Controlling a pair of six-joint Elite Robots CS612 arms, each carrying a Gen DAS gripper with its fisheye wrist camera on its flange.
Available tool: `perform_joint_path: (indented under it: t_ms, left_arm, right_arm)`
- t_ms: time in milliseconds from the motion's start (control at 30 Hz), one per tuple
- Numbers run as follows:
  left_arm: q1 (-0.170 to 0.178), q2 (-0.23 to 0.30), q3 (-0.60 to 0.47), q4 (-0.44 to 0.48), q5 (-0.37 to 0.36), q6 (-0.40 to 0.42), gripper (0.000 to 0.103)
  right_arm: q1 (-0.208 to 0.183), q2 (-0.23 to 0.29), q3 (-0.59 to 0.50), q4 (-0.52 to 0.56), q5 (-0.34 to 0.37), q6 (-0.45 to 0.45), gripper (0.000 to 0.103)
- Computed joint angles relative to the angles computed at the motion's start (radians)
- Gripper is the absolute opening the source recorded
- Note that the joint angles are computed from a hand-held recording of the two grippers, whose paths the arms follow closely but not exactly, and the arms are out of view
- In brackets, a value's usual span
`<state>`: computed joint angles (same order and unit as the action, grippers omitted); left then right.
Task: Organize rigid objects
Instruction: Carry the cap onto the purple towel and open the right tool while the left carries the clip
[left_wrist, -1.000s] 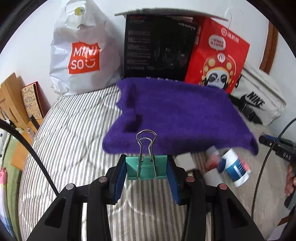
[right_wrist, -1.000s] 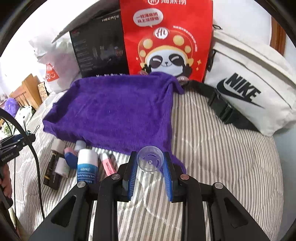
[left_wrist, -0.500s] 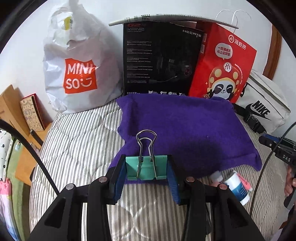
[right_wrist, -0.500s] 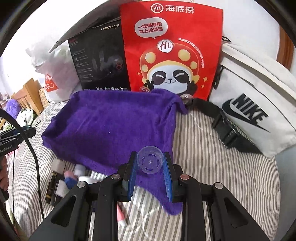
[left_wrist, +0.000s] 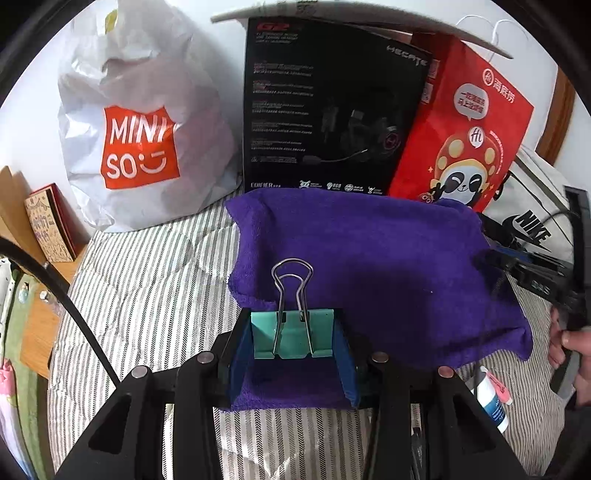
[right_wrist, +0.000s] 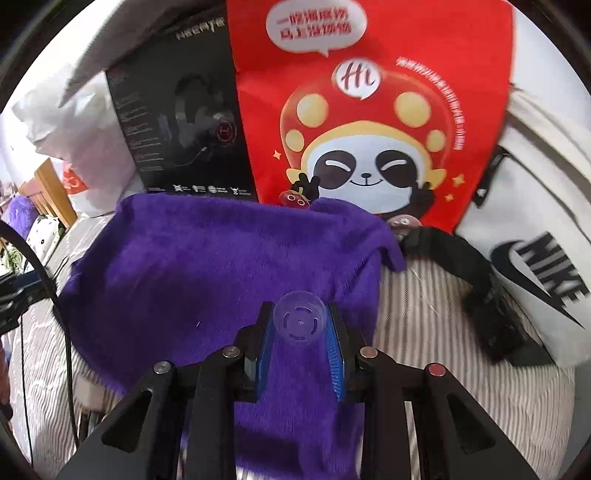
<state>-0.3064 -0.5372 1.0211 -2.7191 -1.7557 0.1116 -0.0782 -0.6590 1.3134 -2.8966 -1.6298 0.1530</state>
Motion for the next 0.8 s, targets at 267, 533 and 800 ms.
perform_joint_path:
  t_ms: [267, 533, 800]
  left_arm:
    - [0.009, 0.013, -0.014, 0.022, -0.02, -0.015, 0.039]
    - [0.008, 0.018, -0.006, 0.029, -0.037, -0.009, 0.039]
    - [0.006, 0.012, 0.0, 0.035, -0.03, -0.007, 0.039]
  right_arm:
    - [-0.003, 0.081, -0.141, 0.126, -0.027, 0.002, 0.027]
    - [-0.008, 0.108, -0.212, 0.262, -0.036, 0.03, 0.027]
    - [-0.007, 0.104, -0.21, 0.283, -0.035, 0.004, 0.04]
